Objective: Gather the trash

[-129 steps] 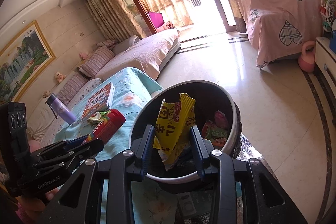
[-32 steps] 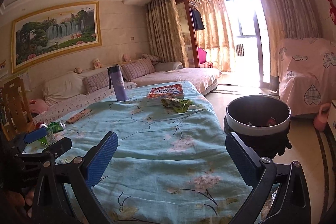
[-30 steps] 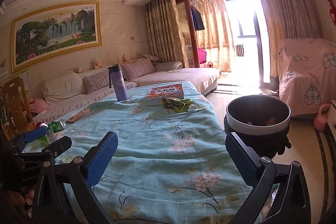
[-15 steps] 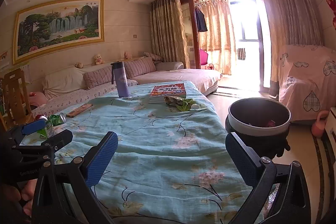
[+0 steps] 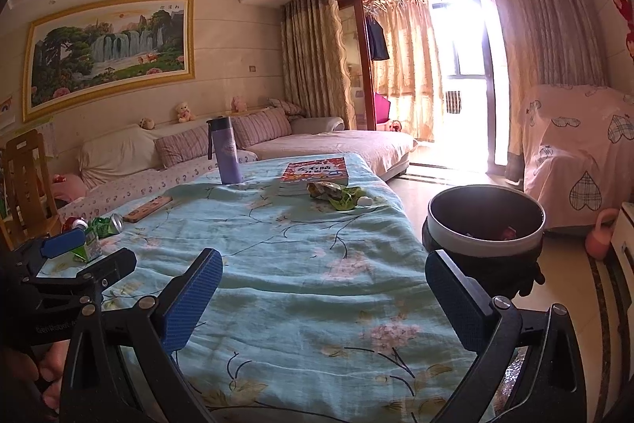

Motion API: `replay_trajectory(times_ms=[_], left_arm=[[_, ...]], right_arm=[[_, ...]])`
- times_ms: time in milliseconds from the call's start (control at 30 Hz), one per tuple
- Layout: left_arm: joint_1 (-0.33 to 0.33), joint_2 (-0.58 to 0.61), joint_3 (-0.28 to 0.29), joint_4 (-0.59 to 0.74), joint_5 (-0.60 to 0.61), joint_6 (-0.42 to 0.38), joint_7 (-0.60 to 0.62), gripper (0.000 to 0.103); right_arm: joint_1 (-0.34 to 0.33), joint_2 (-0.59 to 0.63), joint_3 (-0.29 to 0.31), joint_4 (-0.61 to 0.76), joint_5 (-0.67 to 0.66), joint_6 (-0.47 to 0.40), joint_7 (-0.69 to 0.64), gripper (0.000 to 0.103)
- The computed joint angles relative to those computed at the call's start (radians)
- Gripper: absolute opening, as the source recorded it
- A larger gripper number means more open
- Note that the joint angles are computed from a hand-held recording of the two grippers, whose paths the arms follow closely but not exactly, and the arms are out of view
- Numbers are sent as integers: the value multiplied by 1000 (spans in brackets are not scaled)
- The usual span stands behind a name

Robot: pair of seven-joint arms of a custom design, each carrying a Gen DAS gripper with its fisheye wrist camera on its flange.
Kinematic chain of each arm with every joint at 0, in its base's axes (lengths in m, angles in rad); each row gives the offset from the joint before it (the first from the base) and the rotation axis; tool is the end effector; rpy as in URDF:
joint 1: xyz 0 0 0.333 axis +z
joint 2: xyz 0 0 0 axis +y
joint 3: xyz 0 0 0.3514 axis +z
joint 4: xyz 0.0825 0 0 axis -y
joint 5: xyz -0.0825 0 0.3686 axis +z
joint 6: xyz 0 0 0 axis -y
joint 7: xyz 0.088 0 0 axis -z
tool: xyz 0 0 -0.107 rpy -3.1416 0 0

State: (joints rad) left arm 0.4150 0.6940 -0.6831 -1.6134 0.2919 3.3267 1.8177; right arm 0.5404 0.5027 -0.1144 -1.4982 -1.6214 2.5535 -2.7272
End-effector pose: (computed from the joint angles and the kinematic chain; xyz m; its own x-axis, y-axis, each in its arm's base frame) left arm 0.7360 -0.0793 0.4703 -0.3931 -0.9177 -0.0570 -0.3164 0.1932 -0.9287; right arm 0.6566 0.3325 0.4654 -0.2195 -0.9726 -0.0773 -0.2658 0.1358 -0.9544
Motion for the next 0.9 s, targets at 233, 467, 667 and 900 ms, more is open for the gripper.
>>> replay_trajectory(times_ms=[233,467,667,900], left_arm=[[11,7,-16,4,-3,-10,8,103],[12,9,-19,4,-6,-11,15,103],[21,10,-29,-2,-2,-9,21,103],[25,11,-39,-5,-4,-11,33,103]], right_arm=[[0,1,-1,1,2,1,1,103],[-1,0,-1,0,3,4,1,103],[-1,-1,-2,0,-1,2,3,103],[-2,-2,-1,0,-3,2,2,103]])
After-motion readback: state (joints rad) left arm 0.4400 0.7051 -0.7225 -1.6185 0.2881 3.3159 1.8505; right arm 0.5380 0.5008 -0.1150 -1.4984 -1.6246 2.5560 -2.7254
